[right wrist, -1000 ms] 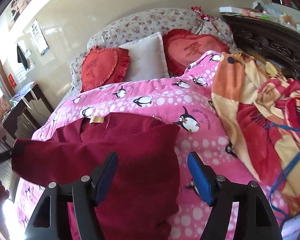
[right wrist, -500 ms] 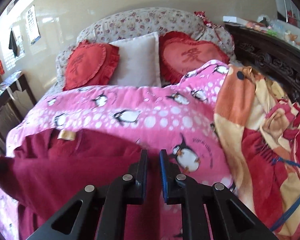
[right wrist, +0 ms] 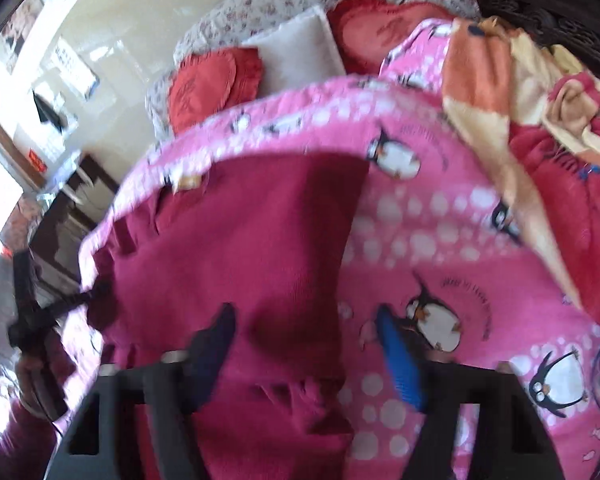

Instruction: Fold small clothes

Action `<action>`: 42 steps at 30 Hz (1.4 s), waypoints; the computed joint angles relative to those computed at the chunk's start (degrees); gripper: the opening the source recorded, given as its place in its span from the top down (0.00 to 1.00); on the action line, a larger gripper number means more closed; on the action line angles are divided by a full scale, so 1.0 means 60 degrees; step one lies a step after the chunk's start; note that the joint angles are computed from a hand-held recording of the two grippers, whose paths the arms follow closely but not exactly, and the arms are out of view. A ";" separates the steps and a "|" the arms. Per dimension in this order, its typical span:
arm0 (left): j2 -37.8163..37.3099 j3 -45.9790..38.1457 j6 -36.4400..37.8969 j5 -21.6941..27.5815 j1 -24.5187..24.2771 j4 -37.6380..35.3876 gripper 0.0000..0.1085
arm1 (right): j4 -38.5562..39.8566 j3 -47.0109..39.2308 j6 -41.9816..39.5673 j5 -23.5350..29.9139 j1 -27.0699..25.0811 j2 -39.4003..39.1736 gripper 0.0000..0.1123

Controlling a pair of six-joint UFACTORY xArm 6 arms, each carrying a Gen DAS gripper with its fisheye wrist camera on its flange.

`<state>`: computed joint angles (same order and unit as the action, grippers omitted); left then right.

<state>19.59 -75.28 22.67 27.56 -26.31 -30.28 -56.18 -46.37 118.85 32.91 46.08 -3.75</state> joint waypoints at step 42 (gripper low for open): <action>-0.0093 0.0762 -0.2977 -0.1039 -0.0124 0.3317 0.56 | 0.1765 -0.1612 -0.1346 0.2402 0.0824 0.1403 0.65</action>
